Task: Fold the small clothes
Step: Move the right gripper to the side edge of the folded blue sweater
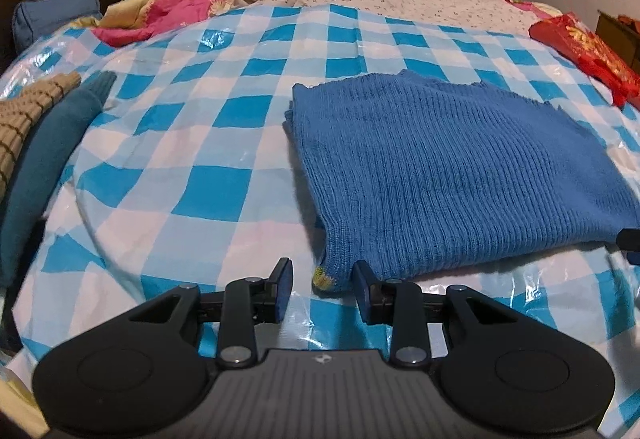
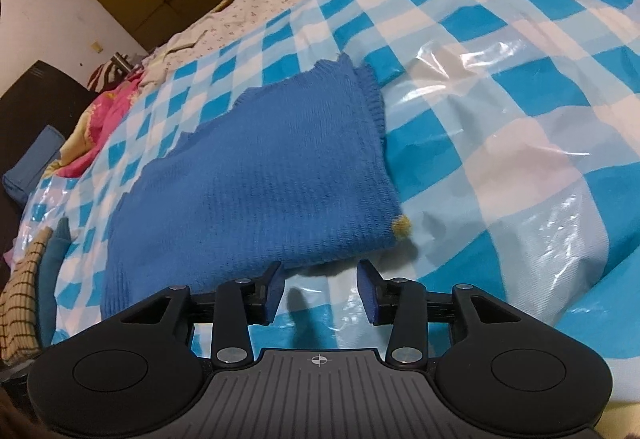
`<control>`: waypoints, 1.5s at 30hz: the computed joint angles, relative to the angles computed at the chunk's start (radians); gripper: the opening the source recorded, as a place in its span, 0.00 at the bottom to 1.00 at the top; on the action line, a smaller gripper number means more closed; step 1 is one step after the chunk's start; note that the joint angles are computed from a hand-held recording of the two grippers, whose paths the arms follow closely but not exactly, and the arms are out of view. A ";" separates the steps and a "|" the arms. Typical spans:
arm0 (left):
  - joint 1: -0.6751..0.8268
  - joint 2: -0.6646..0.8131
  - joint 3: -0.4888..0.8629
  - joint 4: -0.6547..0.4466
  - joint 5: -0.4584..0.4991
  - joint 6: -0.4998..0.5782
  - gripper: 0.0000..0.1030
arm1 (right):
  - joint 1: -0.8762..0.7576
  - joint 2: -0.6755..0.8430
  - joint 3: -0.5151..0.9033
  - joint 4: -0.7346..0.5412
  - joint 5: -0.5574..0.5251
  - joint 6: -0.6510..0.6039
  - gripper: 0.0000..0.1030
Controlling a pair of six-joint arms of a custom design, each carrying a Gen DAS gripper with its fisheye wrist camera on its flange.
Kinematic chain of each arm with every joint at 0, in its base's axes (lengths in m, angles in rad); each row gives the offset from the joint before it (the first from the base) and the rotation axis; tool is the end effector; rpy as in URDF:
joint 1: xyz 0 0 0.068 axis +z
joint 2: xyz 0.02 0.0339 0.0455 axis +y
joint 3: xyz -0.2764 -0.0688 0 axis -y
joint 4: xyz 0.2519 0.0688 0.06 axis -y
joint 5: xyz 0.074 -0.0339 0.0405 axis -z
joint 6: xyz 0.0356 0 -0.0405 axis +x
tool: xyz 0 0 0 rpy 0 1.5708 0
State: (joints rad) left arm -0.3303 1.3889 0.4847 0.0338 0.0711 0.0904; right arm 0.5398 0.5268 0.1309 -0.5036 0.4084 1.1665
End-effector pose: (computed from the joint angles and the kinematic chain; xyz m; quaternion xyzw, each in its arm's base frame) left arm 0.2295 -0.0814 0.1407 0.2079 0.9155 -0.0742 0.3364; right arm 0.0956 0.0408 0.1272 0.3485 0.8590 0.1171 0.3563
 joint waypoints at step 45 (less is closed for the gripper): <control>0.493 0.111 0.131 -0.067 0.355 0.147 0.44 | 0.450 1.360 0.628 0.627 0.361 -1.052 0.48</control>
